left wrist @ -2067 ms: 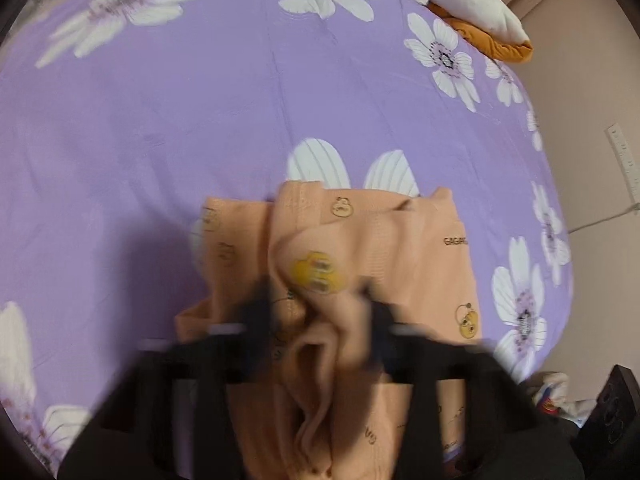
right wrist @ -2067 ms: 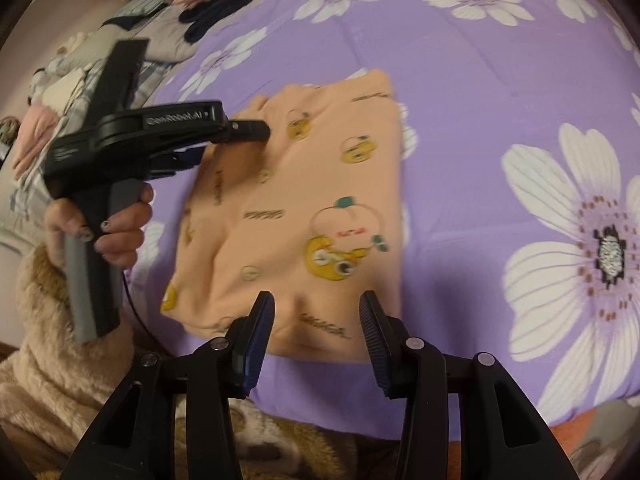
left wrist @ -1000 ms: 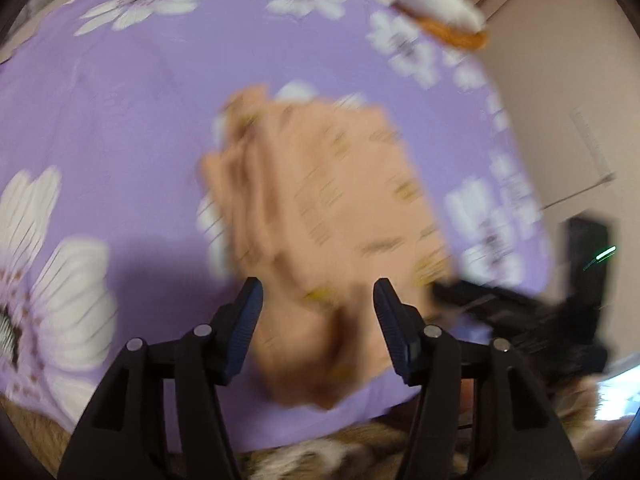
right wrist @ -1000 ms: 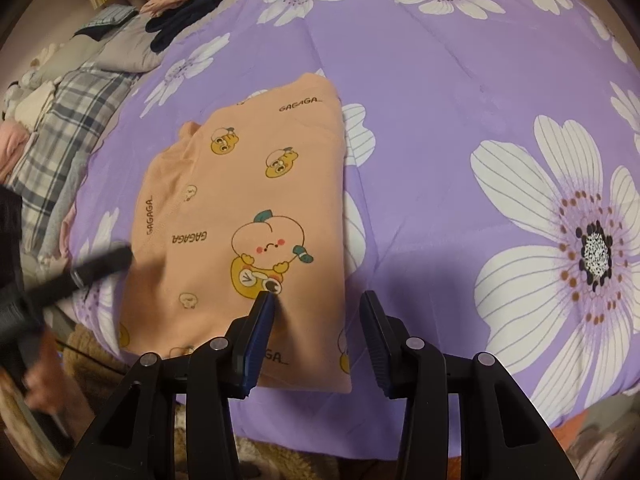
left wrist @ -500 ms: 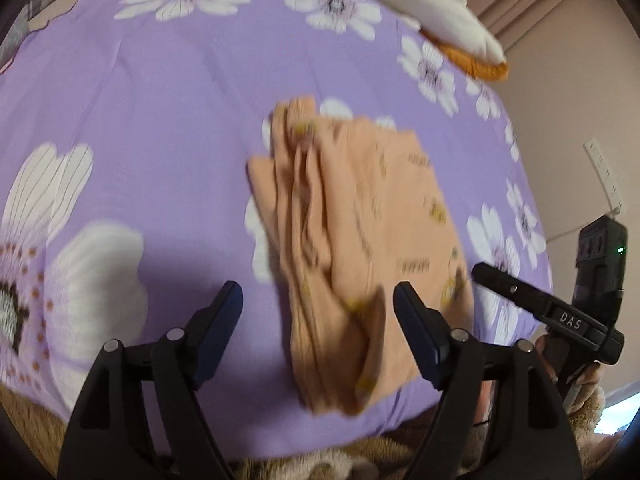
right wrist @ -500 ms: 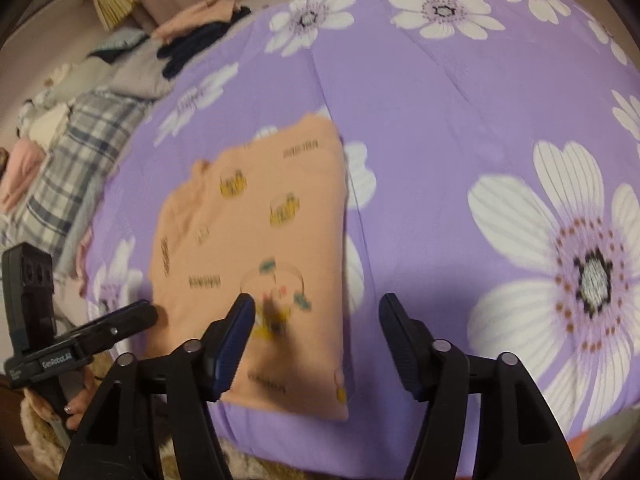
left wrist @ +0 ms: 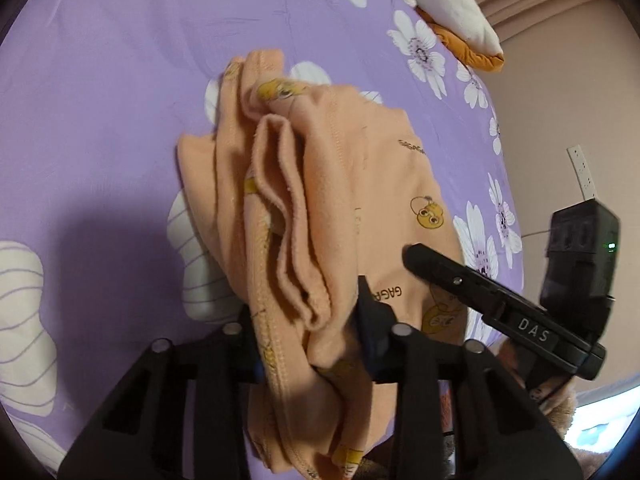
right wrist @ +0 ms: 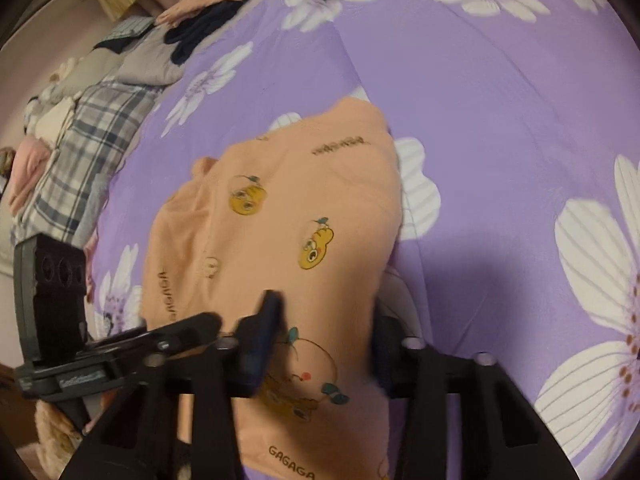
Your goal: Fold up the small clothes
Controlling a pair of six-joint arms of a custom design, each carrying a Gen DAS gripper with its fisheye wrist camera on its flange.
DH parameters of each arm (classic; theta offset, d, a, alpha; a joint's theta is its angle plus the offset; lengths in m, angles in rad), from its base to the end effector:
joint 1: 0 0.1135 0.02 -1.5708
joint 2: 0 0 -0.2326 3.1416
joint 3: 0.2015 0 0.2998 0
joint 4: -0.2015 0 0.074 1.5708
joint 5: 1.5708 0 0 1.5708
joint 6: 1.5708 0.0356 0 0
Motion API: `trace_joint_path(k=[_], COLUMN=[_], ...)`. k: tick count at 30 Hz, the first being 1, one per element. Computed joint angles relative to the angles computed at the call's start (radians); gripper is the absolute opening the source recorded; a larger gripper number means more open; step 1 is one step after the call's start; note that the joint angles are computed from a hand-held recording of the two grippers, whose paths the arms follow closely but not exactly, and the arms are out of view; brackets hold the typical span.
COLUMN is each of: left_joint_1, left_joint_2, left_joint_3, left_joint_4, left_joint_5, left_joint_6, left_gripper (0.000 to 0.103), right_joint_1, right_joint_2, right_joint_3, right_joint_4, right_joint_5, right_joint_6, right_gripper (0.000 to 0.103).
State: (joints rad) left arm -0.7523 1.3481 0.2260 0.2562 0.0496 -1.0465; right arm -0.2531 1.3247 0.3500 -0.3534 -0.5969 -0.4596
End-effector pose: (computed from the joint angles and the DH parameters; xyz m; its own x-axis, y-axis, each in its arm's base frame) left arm 0.1602 -0.1524 0.0183 -0.8895 -0.3517 -0.2917 -0.1280 0.8046 -0.5798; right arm 0.2013 -0.0314 0.0293 -0.8761 -0.1523 -0.4574 -0.3484 0.8558 0.3824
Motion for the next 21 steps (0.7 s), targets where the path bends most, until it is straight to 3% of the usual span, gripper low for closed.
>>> trace_joint_path(k=[5,10,16,21], left_joint_1=[-0.088,-0.101,-0.011,0.036], left_joint_2=[-0.204,-0.183,0.081,0.327], left_joint_3=[0.016,0.113,0.276,0.417], left_joint_4=[-0.175,-0.213,-0.113,-0.101], left_joint_5=[-0.113,-0.192,-0.138,-0.094], left_joint_6=[0.040,0.126,0.227,0.233], left_gripper=[0.028,0.028,0.029,0.029], right_joint_1=[-0.066,-0.137,-0.149,-0.088], right_joint_2=[-0.200,-0.305,-0.148,0.136], right_joint_3=[-0.022,0.014,0.105,0.197], right_joint_4=[-0.158,-0.221,-0.082,0.081], right_joint_5=[-0.083,-0.140,-0.127,-0.047], right_joint_6=[-0.090,-0.111,-0.056,0.016], right_gripper=[0.027,0.027,0.027,0.027])
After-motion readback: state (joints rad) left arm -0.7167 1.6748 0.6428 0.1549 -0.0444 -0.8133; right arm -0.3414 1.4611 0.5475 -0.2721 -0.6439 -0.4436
